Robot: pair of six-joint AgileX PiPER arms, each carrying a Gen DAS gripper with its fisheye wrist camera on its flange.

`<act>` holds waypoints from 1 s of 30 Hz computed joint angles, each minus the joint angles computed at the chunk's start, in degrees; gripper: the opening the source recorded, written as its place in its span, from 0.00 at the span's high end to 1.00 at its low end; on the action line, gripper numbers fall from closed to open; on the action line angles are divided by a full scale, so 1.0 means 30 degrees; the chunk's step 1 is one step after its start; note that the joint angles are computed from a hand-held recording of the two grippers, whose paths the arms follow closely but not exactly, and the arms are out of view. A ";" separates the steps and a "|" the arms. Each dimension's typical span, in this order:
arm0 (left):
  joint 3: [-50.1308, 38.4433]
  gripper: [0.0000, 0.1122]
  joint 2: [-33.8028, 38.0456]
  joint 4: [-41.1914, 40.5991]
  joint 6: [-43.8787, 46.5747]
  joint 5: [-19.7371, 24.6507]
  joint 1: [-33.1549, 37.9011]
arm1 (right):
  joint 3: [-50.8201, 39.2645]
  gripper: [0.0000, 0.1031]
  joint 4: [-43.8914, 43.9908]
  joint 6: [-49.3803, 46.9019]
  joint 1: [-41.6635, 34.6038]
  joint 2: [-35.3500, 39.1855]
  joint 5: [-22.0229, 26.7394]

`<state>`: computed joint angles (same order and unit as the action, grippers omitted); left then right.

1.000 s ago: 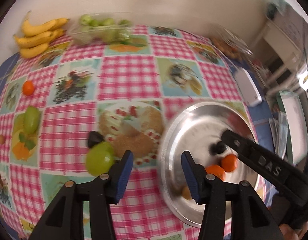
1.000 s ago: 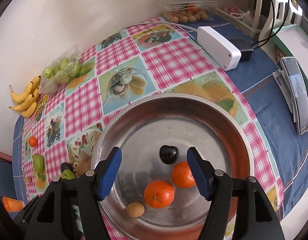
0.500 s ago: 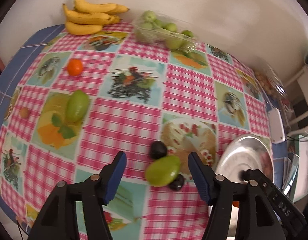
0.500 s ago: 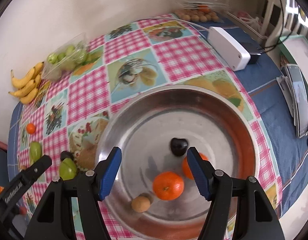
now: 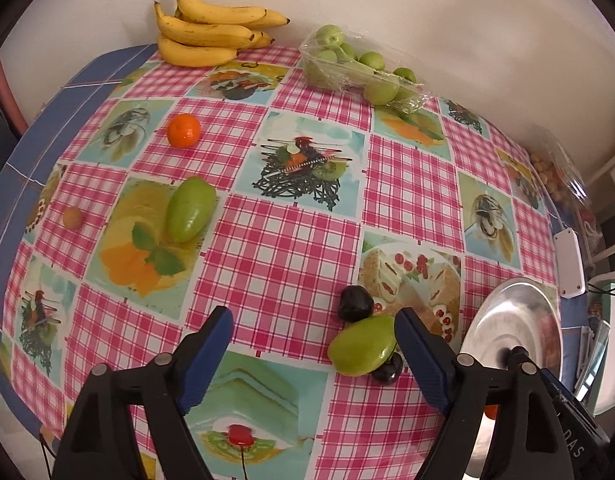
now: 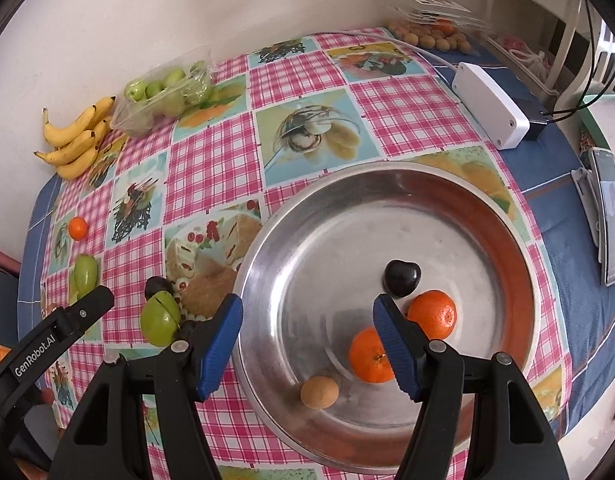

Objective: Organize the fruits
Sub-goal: 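Move both open grippers back toward the green pear and plums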

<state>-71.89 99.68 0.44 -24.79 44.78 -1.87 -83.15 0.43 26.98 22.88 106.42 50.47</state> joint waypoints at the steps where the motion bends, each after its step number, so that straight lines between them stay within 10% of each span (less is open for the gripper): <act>1: -0.0007 0.24 -0.0006 0.0058 -0.0032 0.0037 -0.0005 | -0.0020 0.33 0.0009 0.0024 -0.0018 0.0025 0.0017; 13: 0.0311 0.08 -0.0036 0.2703 -0.1616 -0.0227 -0.0751 | 0.0124 0.01 -0.0363 -0.0171 0.0205 0.0117 -0.0317; 30: 0.0709 0.08 -0.0119 0.5331 -0.2646 -0.0948 -0.1188 | 0.0875 0.00 0.1315 -0.1814 0.0202 -0.0129 -0.2302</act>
<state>-69.76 99.32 16.44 -32.73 41.93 -5.44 -80.52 4.38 21.54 23.49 106.04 43.56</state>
